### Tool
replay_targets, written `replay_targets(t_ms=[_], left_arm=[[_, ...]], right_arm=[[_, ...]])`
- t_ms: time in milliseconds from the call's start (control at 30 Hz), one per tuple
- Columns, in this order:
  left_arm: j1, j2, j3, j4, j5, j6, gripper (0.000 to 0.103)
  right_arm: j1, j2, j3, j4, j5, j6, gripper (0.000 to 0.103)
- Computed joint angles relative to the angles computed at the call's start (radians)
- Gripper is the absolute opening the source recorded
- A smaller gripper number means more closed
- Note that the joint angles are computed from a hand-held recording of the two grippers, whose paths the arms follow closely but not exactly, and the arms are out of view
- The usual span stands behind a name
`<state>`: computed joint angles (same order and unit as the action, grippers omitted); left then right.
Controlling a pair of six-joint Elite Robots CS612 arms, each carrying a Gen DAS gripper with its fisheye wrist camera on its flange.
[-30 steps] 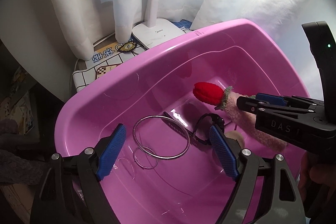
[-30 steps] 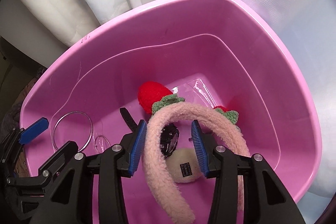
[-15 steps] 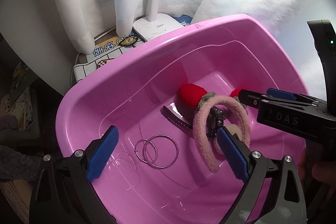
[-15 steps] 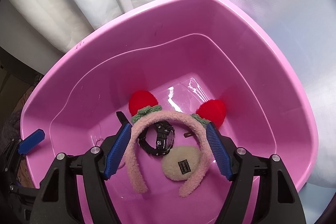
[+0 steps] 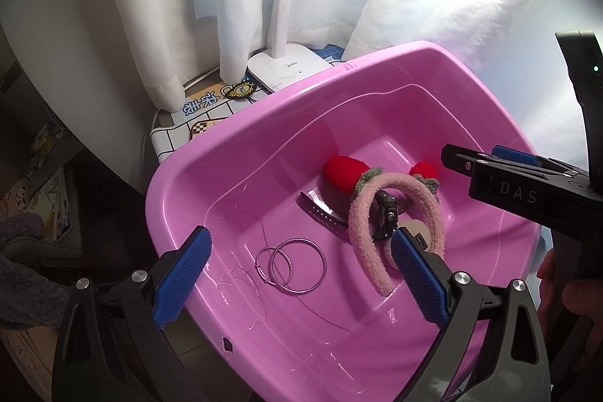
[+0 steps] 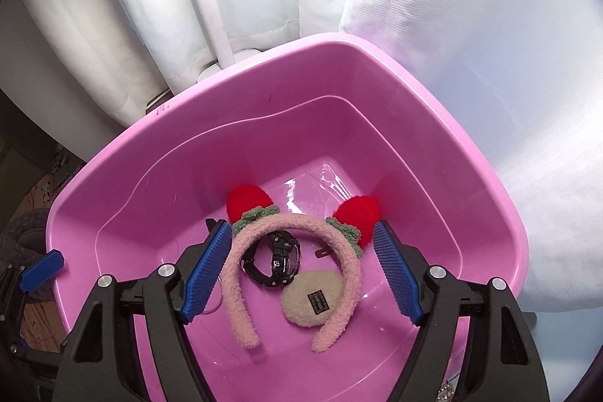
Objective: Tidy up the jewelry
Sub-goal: 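Open both grippers to drop the headband and bangle into the tub, then move both grippers back toward the lanyard and pearl claw clip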
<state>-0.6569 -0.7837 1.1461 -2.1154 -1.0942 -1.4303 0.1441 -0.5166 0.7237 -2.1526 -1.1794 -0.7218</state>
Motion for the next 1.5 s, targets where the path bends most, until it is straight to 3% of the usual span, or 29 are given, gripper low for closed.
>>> replay_targets(t_ms=[333, 633, 900, 1267, 1500], left_arm=[[-0.03, -0.016, 0.005, 0.041, 0.063, -0.032, 0.094], [-0.066, -0.01, -0.026, 0.068, 0.095, -0.041, 0.094], [-0.105, 0.002, -0.059, 0.067, 0.135, -0.034, 0.096], [-0.15, 0.043, -0.12, 0.028, 0.122, 0.029, 0.096], [-0.182, 0.095, -0.199, 0.057, 0.123, 0.077, 0.096]], right_arm=[[-0.028, -0.092, 0.17, -0.133, 0.049, -0.016, 0.074], [-0.081, -0.168, 0.3, -0.196, 0.127, -0.035, 0.074], [-0.153, -0.231, 0.413, -0.256, 0.186, -0.05, 0.074], [-0.271, -0.259, 0.533, -0.369, 0.162, 0.019, 0.074], [-0.339, -0.264, 0.617, -0.446, 0.161, 0.066, 0.074]])
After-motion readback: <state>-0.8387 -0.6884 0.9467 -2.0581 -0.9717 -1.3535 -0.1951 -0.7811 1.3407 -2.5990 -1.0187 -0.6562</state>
